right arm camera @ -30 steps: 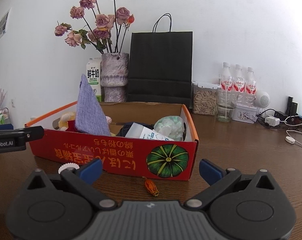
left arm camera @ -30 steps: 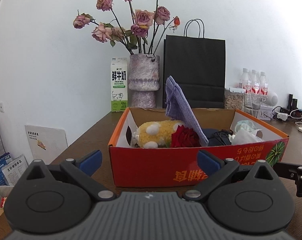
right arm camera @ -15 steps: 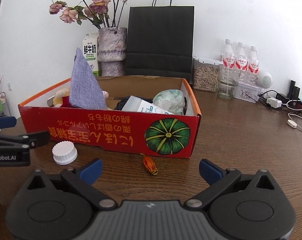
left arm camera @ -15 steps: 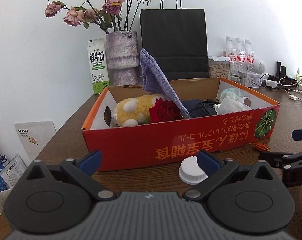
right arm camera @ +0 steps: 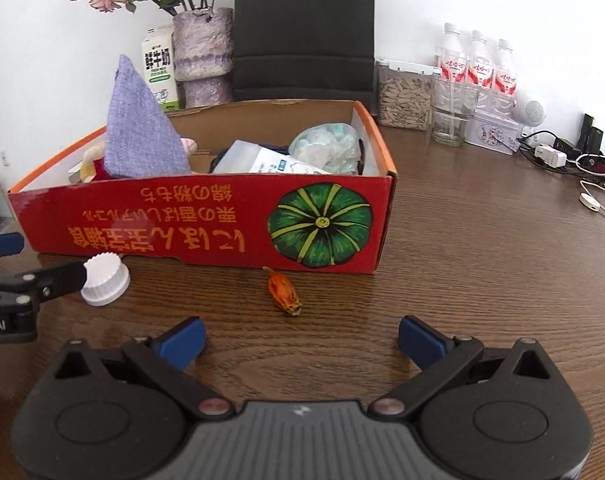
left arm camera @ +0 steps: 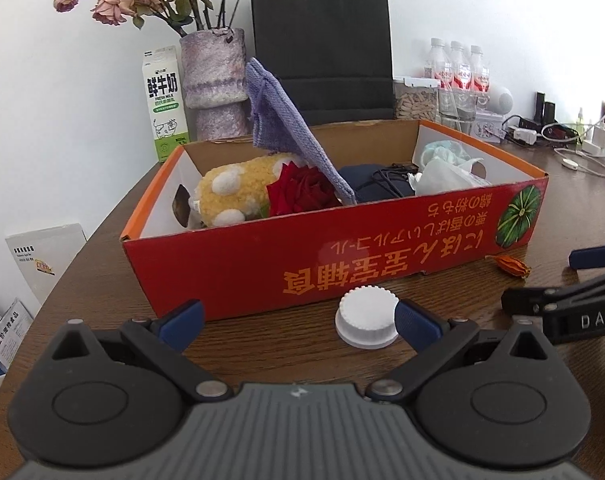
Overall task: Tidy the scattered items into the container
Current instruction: 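Withdraw both open tools from the box toward the white cap and orange item, then grasp the white bottle cap with the left tool while the right tool grasps the orange item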
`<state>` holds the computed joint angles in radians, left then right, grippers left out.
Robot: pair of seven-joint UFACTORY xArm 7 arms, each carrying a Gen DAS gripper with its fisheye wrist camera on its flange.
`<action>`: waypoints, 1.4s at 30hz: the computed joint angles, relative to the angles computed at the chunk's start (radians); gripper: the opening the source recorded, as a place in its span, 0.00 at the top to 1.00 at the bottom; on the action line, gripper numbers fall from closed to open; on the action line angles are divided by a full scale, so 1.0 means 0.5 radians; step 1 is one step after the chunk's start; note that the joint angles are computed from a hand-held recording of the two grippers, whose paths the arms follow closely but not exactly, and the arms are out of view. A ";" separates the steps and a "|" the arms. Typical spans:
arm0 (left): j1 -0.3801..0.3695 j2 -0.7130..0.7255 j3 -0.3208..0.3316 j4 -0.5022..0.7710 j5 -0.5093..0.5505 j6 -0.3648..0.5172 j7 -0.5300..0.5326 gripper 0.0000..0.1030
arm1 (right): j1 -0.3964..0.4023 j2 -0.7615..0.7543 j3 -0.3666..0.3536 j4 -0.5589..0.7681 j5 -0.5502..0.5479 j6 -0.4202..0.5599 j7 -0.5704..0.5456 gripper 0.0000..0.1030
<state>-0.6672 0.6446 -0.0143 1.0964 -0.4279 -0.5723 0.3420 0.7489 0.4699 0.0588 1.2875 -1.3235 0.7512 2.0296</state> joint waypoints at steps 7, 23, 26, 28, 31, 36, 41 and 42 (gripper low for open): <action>-0.173 0.054 0.143 0.188 -0.173 0.360 0.014 0.00 | -0.018 0.035 -0.019 0.050 0.006 -0.038 -0.065 0.00; -0.146 0.058 0.111 0.153 0.045 0.251 -0.273 0.60 | -0.011 0.045 -0.017 0.079 -0.289 -0.184 -0.033 0.89; -0.062 0.046 0.035 0.131 0.126 0.230 -0.322 0.60 | -0.017 0.037 -0.013 0.069 -0.310 -0.189 -0.008 0.89; -0.021 0.044 0.002 0.123 0.161 0.215 -0.361 0.60 | -0.017 0.034 -0.011 0.063 -0.333 -0.186 0.010 0.89; 0.051 0.036 -0.055 0.097 0.223 0.178 -0.434 0.60 | -0.006 0.022 -0.006 0.047 -0.395 -0.155 0.055 0.90; 0.121 0.016 -0.117 0.004 0.303 0.012 -0.527 0.60 | 0.032 -0.012 0.026 0.006 -0.540 -0.034 0.167 0.89; 0.091 0.013 -0.122 -0.079 0.252 -0.236 -0.507 0.60 | 0.071 -0.047 0.086 -0.045 -0.715 0.118 0.279 0.89; 0.087 0.013 -0.126 -0.094 0.238 -0.284 -0.493 0.60 | 0.083 -0.050 0.098 -0.052 -0.739 0.170 0.289 0.90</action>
